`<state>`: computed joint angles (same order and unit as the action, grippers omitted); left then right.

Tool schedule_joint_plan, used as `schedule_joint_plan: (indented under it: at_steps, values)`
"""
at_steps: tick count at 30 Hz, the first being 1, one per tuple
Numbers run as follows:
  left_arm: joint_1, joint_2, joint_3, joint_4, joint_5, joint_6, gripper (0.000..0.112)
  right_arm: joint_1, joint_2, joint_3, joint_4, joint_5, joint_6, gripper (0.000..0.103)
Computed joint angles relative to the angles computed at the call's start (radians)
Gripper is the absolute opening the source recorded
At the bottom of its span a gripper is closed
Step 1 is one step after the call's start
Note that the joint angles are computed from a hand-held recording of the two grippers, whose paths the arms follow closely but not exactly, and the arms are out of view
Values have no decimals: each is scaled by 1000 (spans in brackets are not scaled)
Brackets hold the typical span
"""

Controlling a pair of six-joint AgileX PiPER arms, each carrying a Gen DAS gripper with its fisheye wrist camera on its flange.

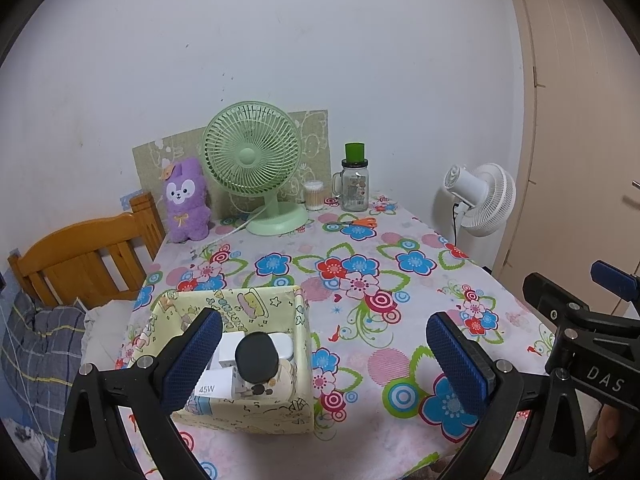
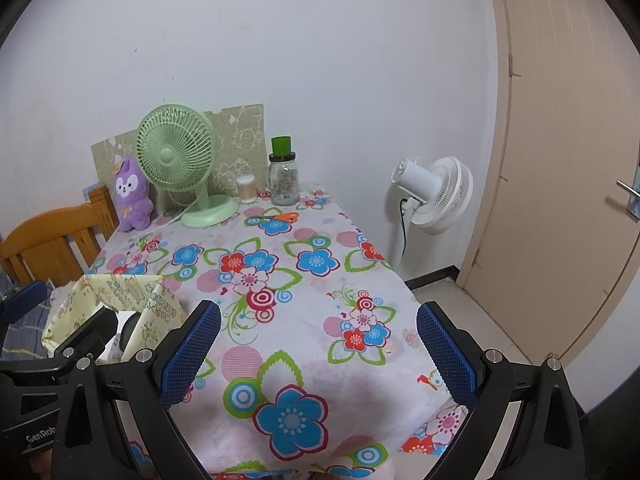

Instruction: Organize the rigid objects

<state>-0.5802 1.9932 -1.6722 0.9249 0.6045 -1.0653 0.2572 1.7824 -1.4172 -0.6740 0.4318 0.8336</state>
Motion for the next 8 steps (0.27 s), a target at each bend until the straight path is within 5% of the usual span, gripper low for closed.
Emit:
schedule_joint_plan:
  at_steps: [8]
  values:
    - [11,20,-17,-29,-16,18,103,-10,15,-15,9,5,-15,100]
